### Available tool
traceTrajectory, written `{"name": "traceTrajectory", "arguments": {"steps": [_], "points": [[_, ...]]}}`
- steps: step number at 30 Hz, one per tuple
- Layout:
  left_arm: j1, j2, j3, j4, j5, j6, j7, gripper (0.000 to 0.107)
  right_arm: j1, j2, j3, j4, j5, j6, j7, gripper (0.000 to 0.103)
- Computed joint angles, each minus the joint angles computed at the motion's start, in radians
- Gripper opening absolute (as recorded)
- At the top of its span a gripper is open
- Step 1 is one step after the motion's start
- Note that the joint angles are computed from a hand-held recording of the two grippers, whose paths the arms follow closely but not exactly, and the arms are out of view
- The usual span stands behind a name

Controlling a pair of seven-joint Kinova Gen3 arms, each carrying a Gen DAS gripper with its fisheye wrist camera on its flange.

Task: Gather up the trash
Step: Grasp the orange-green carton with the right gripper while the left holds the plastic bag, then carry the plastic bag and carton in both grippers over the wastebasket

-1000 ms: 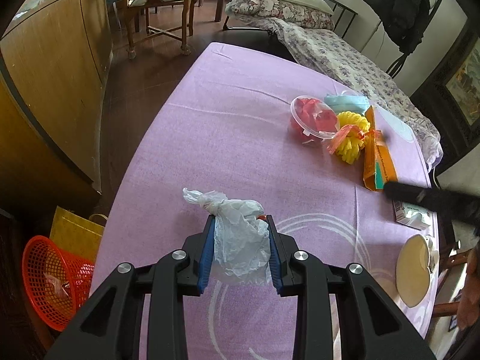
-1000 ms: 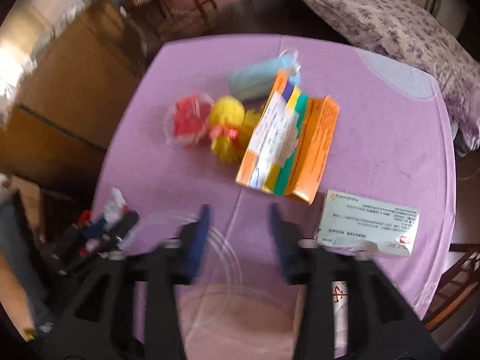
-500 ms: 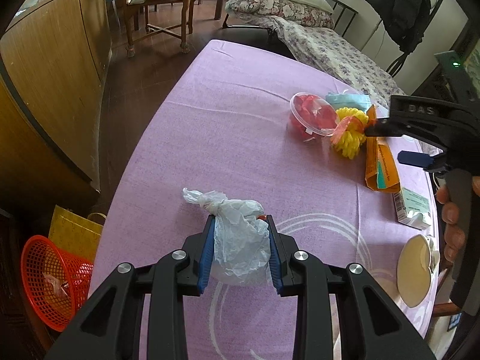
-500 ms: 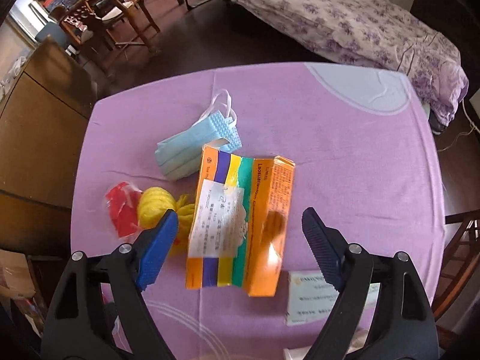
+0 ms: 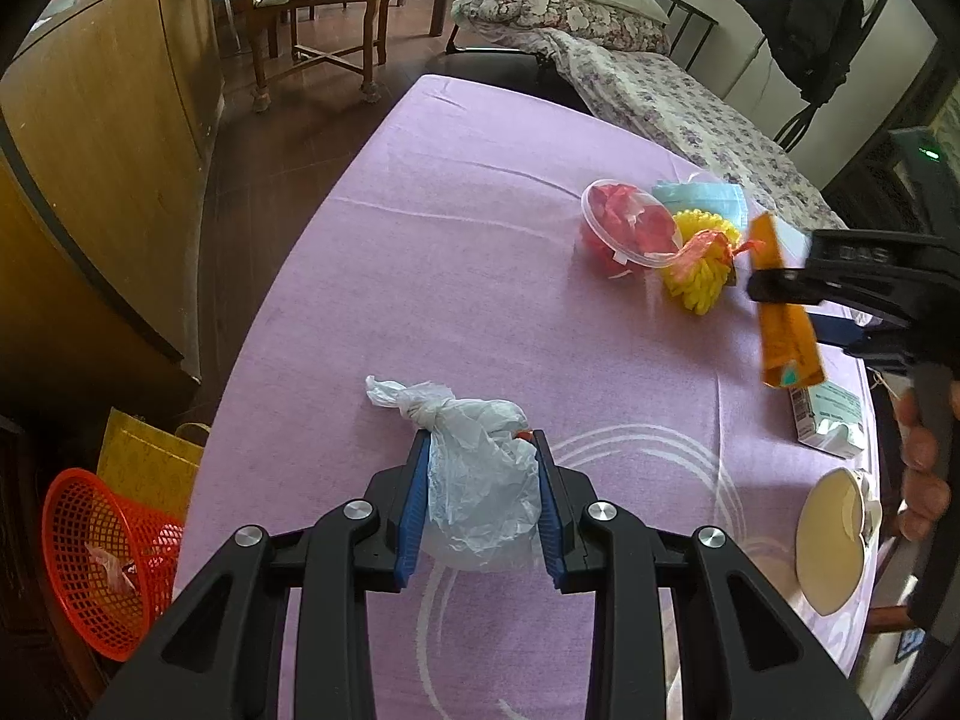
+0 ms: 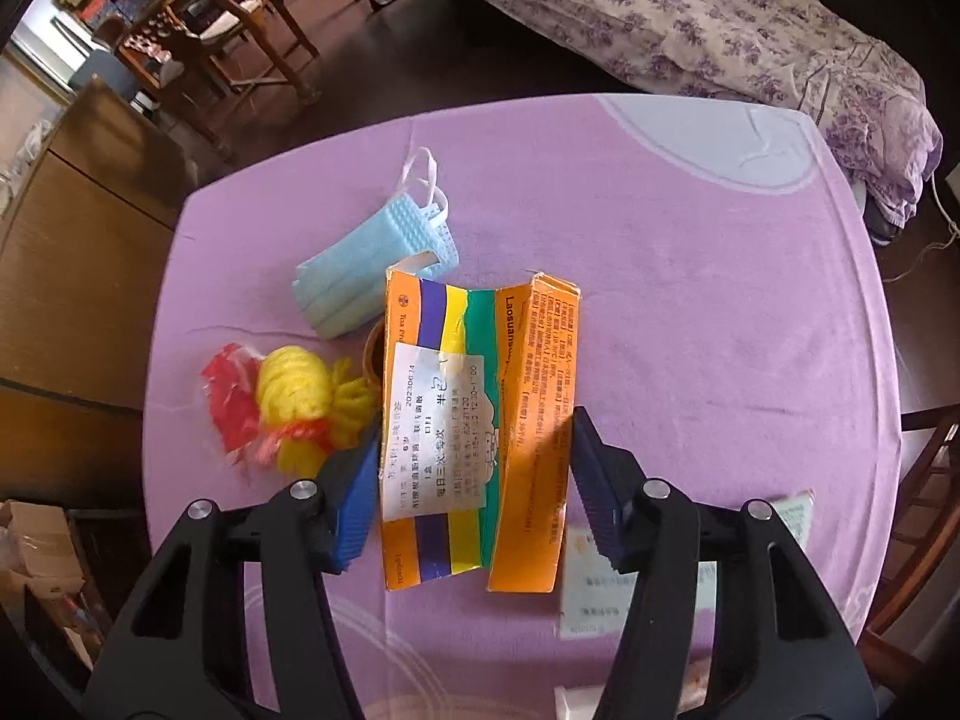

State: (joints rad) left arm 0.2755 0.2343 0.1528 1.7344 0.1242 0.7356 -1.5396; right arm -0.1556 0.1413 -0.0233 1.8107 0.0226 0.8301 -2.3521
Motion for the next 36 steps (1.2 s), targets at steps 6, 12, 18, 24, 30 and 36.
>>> {"name": "traceTrajectory", "arguments": {"steps": [6,12,18,24,30,36], "points": [[0.001,-0.001,-0.003,0.000,-0.002,0.001,0.011,0.032,0.001,-0.117,-0.018,0.073,-0.032,-0.025,0.005,0.058],[-0.040,-0.044,0.000,0.026,0.063,0.004,-0.030,0.032,-0.037,-0.221,-0.075,0.131,-0.017,-0.029,-0.061,0.058],[-0.068,-0.155,-0.015,0.099,0.082,-0.016,-0.093,0.032,-0.077,-0.313,-0.140,0.171,0.002,-0.035,-0.119,0.058],[-0.142,-0.251,-0.073,0.145,0.181,0.055,-0.240,0.032,-0.116,-0.338,-0.205,0.171,0.036,-0.041,-0.183,0.058],[-0.224,-0.351,-0.168,0.184,0.246,0.103,-0.355,0.032,-0.184,-0.296,-0.273,0.124,0.078,-0.045,-0.253,0.058],[-0.308,-0.396,-0.262,0.207,0.288,0.137,-0.461,0.032,-0.291,-0.209,-0.303,0.031,0.152,-0.015,-0.312,0.058]]}}
